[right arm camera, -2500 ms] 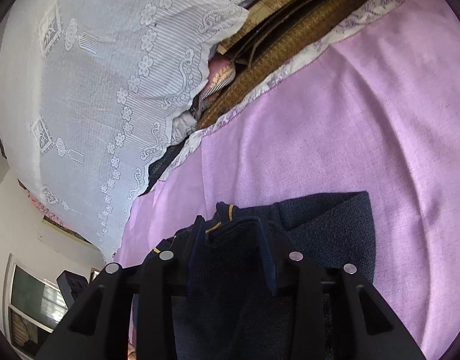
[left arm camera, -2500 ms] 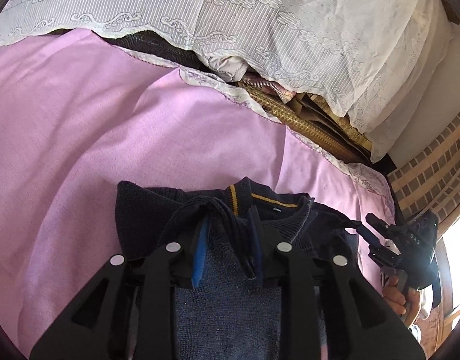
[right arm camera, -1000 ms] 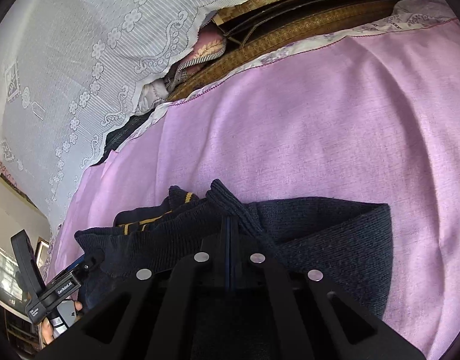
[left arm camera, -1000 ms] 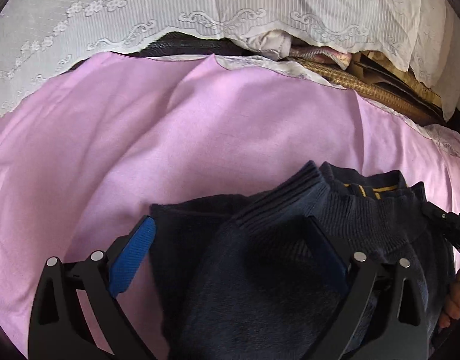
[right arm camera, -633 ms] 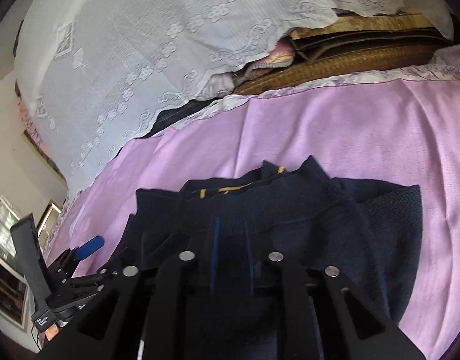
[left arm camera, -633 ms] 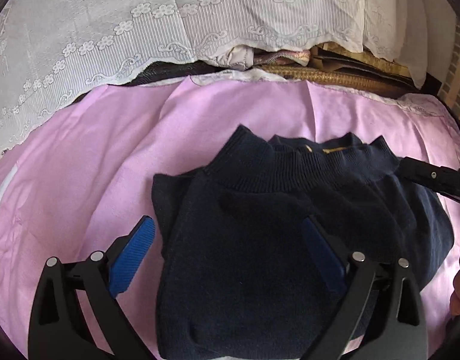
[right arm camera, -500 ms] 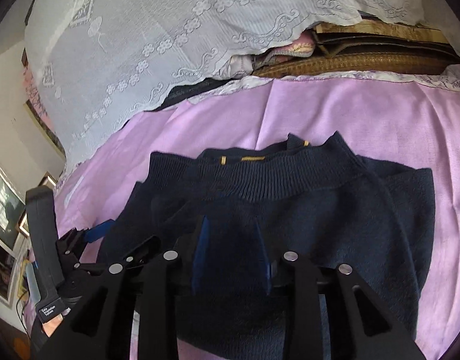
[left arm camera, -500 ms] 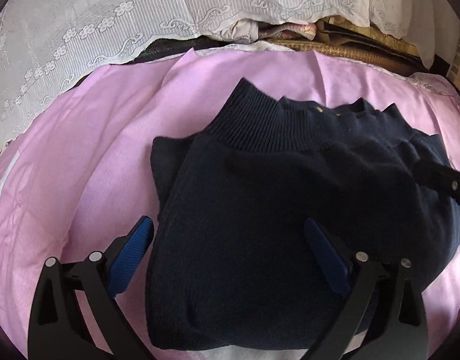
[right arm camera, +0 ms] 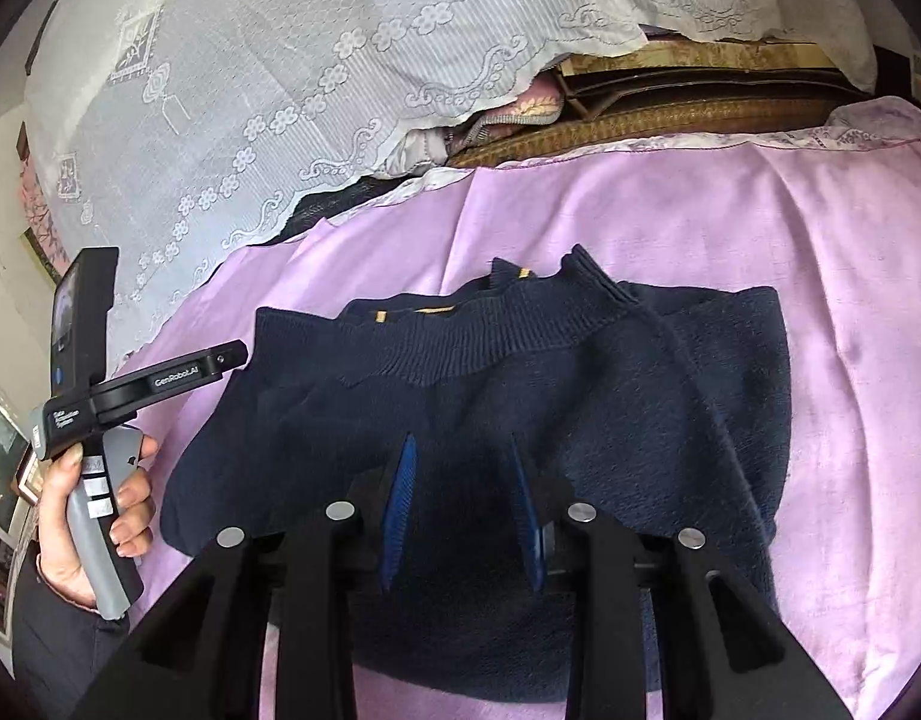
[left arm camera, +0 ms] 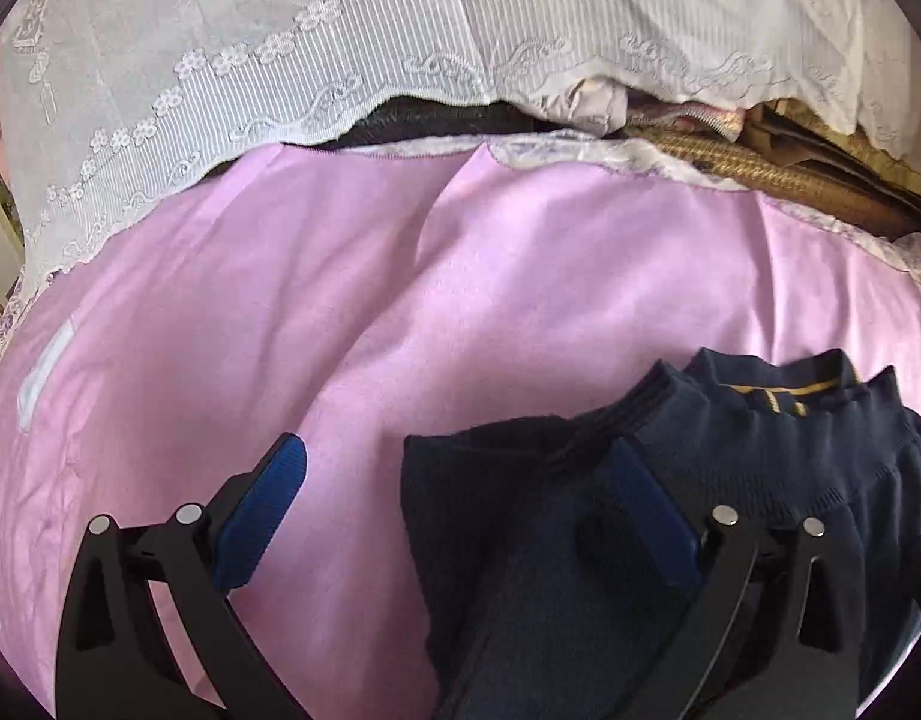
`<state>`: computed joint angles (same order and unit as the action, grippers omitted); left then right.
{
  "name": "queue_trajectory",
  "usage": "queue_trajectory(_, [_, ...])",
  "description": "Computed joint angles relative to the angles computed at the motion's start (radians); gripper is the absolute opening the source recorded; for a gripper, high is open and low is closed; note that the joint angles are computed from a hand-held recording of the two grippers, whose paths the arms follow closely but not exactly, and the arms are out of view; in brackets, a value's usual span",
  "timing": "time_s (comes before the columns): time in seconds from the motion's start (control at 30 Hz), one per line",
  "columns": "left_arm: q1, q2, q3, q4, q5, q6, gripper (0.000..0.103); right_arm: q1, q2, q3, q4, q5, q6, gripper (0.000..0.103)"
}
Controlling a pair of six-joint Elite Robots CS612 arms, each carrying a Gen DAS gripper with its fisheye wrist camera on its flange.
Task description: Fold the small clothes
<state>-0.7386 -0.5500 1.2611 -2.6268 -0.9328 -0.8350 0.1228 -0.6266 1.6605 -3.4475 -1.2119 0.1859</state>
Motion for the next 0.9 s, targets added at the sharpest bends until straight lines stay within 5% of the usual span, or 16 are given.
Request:
queue_trajectory(0.1, [0.022,0.037,-0.056,0.089,-0.036,-0.042,0.099,-0.021,0.013,-0.044,0.05,0.035,0.063,0.037])
queue_trajectory(0.27, [0.029,0.03,-0.034,0.042,-0.061,-0.068,0.099,-0.044,0.052,-0.112,0.135,0.086,0.141,0.034])
queue_trajectory(0.47, [-0.005,-0.026,0.083,-0.101,-0.065,-0.107,0.098,-0.042,0.041,-0.072,0.042,0.062,0.139,0.034])
queue_trajectory(0.9, [-0.092,-0.098,0.268,-0.174,0.029,-0.116,0.099,0.068,-0.021,0.038,-0.025,-0.126,-0.194,0.041])
